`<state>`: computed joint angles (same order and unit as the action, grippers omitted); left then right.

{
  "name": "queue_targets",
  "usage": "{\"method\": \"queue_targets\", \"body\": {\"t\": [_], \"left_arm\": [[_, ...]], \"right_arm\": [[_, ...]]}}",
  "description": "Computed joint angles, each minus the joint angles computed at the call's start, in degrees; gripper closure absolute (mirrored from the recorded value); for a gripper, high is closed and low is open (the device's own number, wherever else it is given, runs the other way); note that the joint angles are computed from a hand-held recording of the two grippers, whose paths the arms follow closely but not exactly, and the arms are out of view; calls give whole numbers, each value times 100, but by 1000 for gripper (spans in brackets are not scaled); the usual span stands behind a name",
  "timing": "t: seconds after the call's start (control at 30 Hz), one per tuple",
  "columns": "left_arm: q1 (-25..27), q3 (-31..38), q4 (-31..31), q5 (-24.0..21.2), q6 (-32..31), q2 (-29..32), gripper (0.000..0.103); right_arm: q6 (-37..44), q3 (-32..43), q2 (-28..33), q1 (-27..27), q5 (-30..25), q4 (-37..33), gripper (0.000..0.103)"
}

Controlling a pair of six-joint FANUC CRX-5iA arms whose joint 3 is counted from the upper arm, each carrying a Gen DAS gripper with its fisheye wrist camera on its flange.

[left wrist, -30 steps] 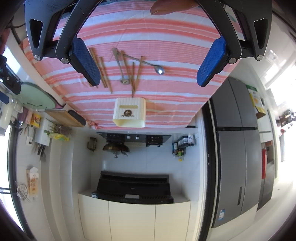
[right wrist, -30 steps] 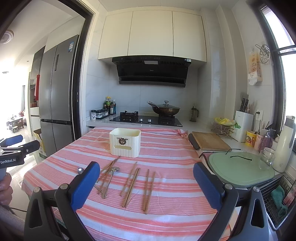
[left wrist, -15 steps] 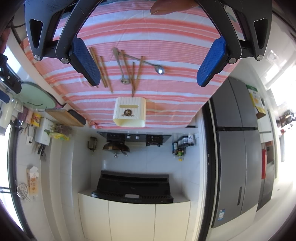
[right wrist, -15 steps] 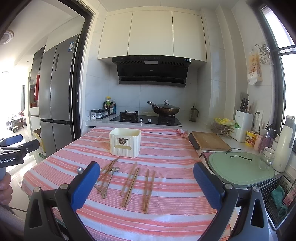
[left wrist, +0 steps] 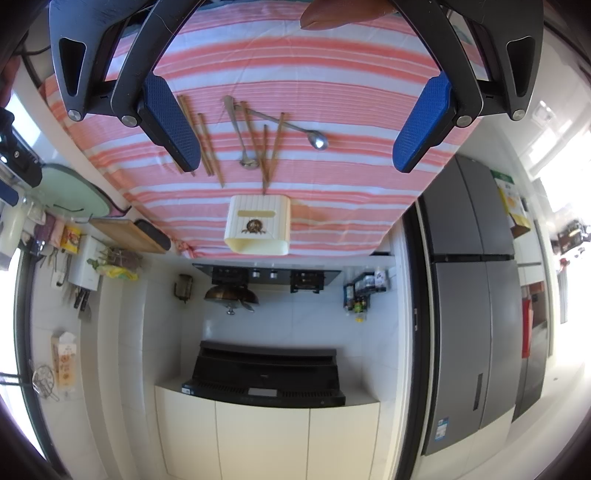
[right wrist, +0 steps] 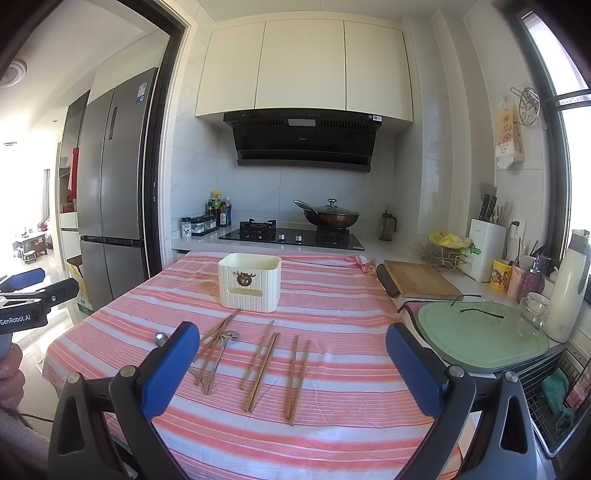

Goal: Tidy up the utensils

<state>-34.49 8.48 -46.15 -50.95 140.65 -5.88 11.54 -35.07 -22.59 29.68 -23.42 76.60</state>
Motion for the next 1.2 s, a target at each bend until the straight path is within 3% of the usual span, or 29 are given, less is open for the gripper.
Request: {"method": "queue_targets", "body": {"t": [1.2], "left_arm": [[45, -10, 28, 42, -5, 13, 0]], "right_arm": [[-2, 22, 63, -39, 56, 28, 0]]}}
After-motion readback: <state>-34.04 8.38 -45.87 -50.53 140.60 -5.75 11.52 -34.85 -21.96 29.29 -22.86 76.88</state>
